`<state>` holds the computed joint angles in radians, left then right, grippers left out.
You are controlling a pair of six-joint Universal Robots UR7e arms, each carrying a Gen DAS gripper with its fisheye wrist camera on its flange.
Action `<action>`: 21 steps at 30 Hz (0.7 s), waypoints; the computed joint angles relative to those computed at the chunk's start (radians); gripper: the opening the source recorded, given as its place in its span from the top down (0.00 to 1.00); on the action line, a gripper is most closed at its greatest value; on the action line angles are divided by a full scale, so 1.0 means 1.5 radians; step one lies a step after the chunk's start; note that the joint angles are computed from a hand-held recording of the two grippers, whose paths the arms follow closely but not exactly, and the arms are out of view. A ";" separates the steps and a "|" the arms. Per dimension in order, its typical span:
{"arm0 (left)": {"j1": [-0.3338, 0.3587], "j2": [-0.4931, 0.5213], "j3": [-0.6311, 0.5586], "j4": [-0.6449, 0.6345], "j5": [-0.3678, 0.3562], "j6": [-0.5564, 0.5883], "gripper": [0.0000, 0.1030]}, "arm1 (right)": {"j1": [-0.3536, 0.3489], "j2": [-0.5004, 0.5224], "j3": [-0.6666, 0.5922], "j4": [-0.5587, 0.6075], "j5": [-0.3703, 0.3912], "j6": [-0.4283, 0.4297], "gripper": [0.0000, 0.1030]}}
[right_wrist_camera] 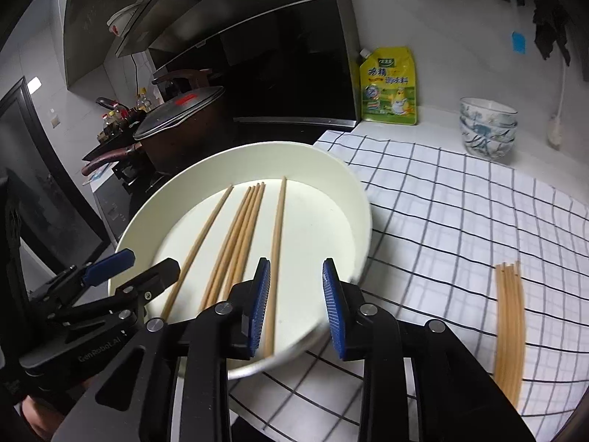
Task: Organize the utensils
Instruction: 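Move the right gripper back over the chopstick bundle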
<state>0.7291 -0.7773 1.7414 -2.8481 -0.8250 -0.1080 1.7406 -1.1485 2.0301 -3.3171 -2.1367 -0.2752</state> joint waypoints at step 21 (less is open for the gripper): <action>-0.090 0.031 0.055 -0.030 -0.065 -0.020 0.18 | -0.073 -0.211 0.209 -0.092 -0.054 0.017 0.38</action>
